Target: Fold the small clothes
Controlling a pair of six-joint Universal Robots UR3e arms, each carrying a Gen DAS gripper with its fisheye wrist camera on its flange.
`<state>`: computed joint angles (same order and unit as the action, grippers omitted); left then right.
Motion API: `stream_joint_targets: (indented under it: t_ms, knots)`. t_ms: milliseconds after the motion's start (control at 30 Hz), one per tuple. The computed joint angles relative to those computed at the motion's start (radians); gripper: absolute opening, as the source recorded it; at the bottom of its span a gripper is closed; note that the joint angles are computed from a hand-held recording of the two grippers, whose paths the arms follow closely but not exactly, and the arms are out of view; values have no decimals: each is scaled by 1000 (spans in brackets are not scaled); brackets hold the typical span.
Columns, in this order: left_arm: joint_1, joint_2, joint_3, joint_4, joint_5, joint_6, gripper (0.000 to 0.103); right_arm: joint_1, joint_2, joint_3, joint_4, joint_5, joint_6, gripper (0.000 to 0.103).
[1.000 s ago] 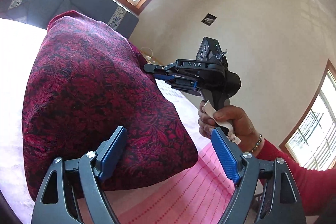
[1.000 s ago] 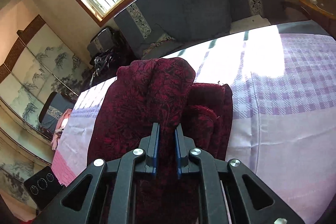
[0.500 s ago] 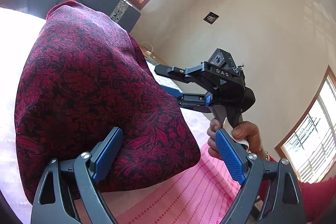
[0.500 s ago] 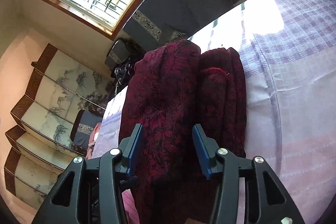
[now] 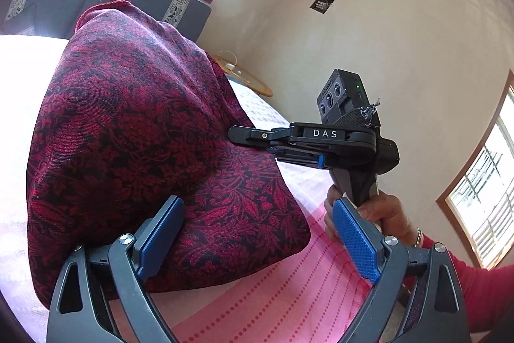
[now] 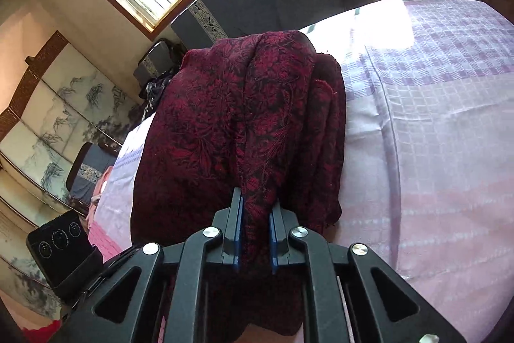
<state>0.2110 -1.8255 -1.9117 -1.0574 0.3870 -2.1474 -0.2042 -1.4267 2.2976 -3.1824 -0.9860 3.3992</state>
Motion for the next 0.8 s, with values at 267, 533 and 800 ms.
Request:
stream_joint_targets:
  t_ms: [267, 533, 800]
  knots:
    - [-3, -17, 13, 14, -1, -28, 94, 44, -22, 18, -76, -82, 98, 33]
    - [0, -17, 13, 11, 1, -25, 94, -10, -18, 48, -85, -40, 137, 52]
    - [-5, -8, 2, 40, 6, -54, 94, 81, 30, -89, 24, -102, 100, 52]
